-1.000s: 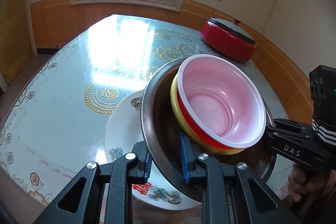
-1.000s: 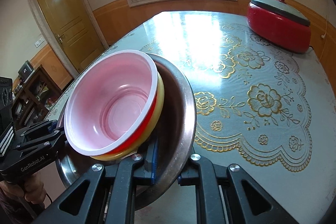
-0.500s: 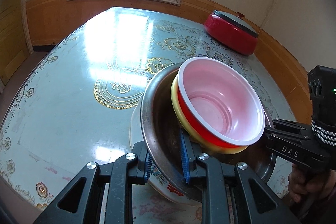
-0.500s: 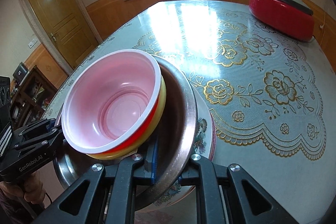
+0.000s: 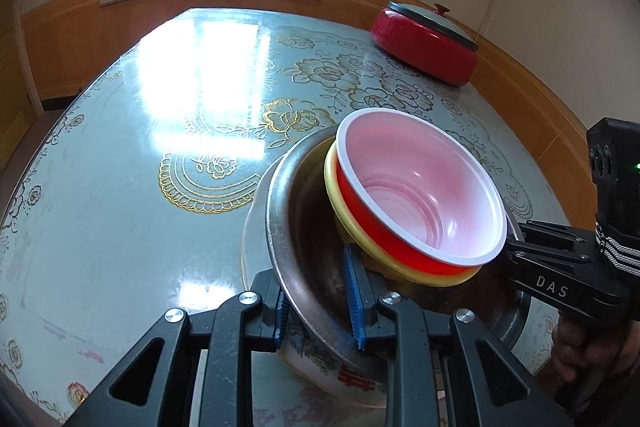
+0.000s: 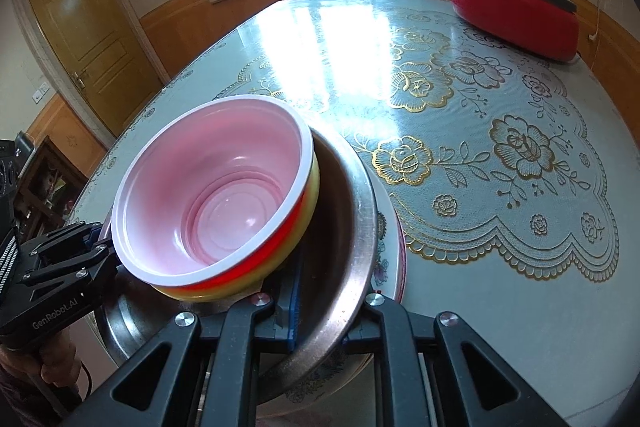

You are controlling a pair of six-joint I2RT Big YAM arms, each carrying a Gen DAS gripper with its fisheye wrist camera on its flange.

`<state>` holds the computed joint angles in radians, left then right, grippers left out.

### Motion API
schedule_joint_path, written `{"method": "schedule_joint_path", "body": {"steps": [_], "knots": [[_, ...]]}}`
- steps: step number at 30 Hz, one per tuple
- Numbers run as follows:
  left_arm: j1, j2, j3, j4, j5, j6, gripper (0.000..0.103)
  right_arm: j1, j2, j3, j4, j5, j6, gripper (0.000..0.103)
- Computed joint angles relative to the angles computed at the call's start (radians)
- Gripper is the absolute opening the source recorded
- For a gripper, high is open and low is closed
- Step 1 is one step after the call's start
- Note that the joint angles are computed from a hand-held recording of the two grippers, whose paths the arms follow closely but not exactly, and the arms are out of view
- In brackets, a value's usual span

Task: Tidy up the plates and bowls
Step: 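Lower the steel bowl onto the plate stack and open the left tool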

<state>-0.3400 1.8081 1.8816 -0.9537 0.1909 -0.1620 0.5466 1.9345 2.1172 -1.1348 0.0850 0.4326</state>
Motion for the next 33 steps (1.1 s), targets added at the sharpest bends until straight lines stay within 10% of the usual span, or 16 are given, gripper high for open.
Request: {"method": "schedule_joint_path", "body": {"steps": [33], "knots": [[0.031, -0.022, -0.031, 0.006, 0.13, 0.088, 0.029, 0.041, -0.116, -0.153, 0.068, 0.093, 0.179, 0.024]]}}
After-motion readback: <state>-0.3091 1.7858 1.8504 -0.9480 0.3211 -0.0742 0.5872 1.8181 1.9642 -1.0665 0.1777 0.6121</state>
